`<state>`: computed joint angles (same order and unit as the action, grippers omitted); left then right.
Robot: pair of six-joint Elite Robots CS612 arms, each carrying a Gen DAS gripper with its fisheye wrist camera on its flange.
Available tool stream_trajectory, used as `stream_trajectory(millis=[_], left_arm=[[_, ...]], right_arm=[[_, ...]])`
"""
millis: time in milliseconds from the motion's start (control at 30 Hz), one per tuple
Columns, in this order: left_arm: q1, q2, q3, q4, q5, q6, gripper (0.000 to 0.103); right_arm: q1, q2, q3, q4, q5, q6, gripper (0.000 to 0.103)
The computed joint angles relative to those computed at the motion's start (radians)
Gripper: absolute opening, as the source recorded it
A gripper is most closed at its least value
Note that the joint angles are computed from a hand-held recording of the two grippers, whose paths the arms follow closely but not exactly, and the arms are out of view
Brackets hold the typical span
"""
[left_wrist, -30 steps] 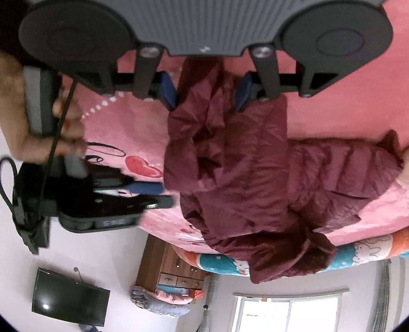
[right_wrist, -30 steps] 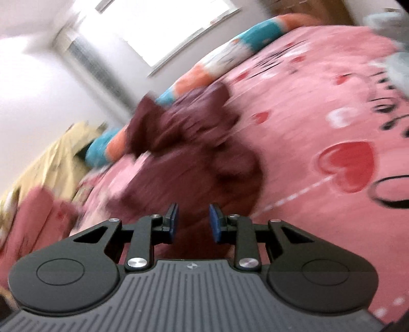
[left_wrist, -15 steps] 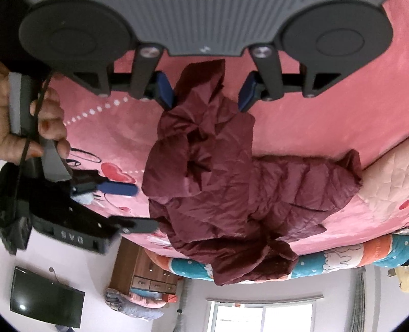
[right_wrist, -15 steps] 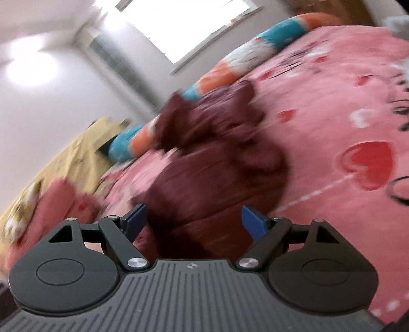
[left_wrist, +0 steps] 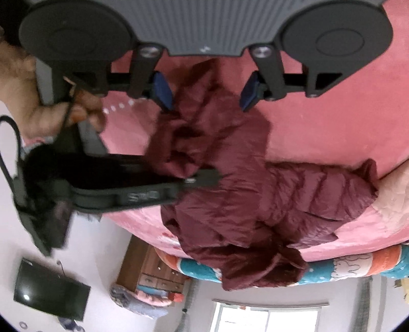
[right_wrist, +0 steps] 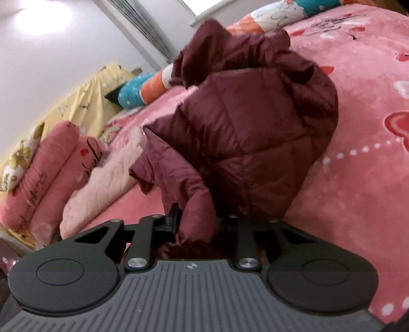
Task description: Fold large clothes
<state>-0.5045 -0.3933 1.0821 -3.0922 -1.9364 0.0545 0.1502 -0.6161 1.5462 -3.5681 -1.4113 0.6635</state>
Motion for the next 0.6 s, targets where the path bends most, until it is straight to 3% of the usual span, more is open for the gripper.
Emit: stream_trajectory(millis=[100,267,433,533,600], left_arm=[[0.007,0.006,-0.011,-0.024,0.023,-0.025,0.066],[0.022,0.024,-0.051,-0.036,0.081,-0.114,0.068],[0.038,0.070,-0.148,-0.011,0.147,-0.188,0.070],[0.045,0.108,-0.225,0.018,0.183,-0.243,0.070],[0.050,0.142,-0.295,0.055,0.205,-0.296,0.070]], right_arm=[[0.005,-0.022,0.046,-0.063,-0.083,-0.007,0.018],[0.013,-0.059,0.117,-0.096,-0.341,0.086,0.018],[0.020,-0.111,0.188,0.026,-0.671,0.240,0.018],[0.022,-0.129,0.202,0.122,-0.773,0.294,0.020],[0.018,-0.141,0.213,0.175,-0.796,0.346,0.024]])
